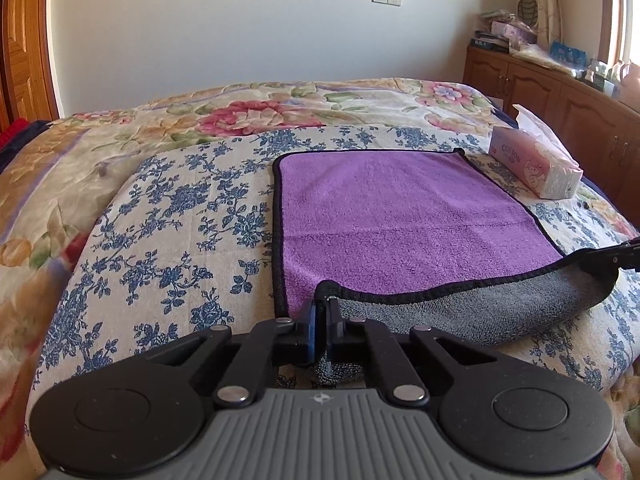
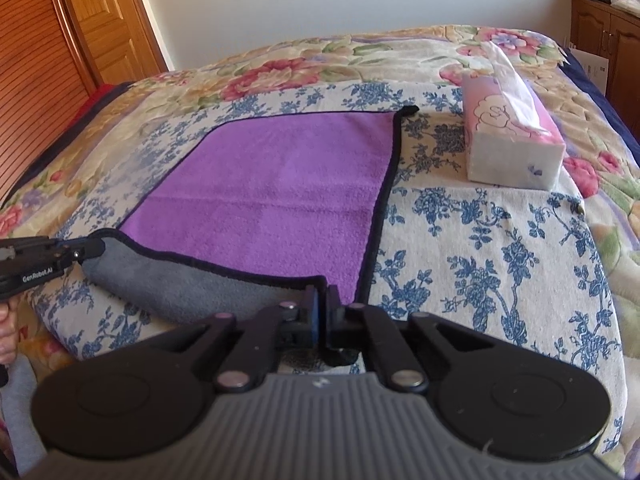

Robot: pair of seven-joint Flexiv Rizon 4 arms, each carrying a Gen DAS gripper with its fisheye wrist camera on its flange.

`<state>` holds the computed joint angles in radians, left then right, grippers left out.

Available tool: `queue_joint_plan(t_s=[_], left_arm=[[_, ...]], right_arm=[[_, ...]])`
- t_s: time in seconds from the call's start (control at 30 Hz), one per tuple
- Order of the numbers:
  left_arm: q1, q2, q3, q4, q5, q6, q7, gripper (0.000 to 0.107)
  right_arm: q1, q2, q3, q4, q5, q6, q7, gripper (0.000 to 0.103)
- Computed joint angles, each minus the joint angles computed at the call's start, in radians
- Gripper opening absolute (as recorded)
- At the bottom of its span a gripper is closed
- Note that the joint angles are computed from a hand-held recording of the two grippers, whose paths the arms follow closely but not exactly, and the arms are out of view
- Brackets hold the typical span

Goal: Fold towel

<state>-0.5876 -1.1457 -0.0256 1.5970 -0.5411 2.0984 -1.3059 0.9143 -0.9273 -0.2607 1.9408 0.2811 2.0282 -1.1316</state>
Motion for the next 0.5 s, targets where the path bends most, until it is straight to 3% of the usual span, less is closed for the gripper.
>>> queue_joint_plan(t_s=[0.5], left_arm=[[0.035, 0.009, -0.036, 0.01, 0.052, 0.043, -0.033, 0.005]], right_arm=[[0.021, -0.01, -0.014, -0.009, 0.044, 0.053, -0.038, 0.004]])
